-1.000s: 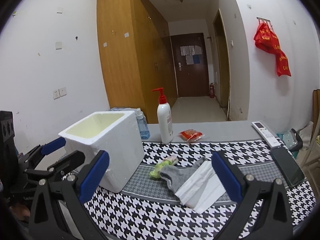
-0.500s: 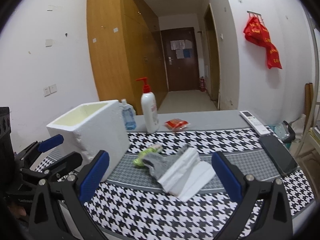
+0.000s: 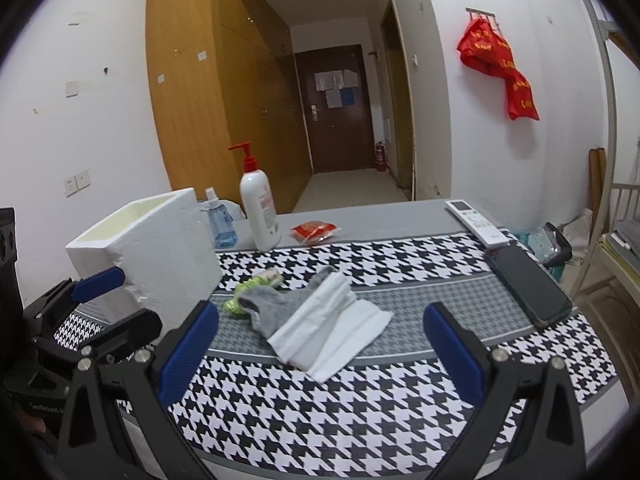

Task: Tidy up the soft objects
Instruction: 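Move the right tool toward the white tissue beside the grey sock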

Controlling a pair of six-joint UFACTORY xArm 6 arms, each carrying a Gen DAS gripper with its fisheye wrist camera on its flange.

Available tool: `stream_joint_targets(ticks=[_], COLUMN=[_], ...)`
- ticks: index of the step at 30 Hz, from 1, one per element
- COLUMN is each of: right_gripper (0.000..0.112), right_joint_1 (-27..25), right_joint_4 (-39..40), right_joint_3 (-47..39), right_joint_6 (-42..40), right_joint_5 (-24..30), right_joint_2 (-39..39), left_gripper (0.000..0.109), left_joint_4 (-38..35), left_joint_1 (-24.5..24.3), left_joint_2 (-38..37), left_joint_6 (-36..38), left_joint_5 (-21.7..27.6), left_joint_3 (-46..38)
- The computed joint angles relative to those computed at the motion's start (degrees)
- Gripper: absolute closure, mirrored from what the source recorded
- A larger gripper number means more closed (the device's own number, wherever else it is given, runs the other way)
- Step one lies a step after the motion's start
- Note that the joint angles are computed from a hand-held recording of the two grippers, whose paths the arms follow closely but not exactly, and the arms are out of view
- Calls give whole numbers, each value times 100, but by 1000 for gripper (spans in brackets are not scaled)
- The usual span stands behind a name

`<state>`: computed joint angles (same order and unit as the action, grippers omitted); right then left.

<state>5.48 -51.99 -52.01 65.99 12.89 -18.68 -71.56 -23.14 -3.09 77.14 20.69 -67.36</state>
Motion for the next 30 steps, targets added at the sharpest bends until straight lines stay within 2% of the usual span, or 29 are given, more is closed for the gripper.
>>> stream_joint_targets(ticks=[11, 18, 20, 22, 30], right_gripper=[9, 10, 11, 14, 39], right_joint_1=[-162, -140, -142, -118, 10], right_joint_4=[826, 1676, 2222, 2744, 3723], right_joint_3=[102, -38, -1, 10, -263], right_joint_6=[-758, -1615, -2119, -2653, -3784], right_joint_5=[-25, -51, -149, -215, 59], right_joint_2=[205, 581, 645, 724, 1097], left_gripper=[7, 7, 7, 7, 7], left_joint_4=[656, 1138, 1218, 1321, 1354], left_joint_1=[-87, -95, -79, -51, 44], left_joint_2=[396, 622, 671, 721, 853], left_joint_6=[-565, -1018, -1086, -1143, -1148], left_joint_5=[29, 68, 81, 105, 173], left_joint_3=[-233, -351, -386, -414, -487])
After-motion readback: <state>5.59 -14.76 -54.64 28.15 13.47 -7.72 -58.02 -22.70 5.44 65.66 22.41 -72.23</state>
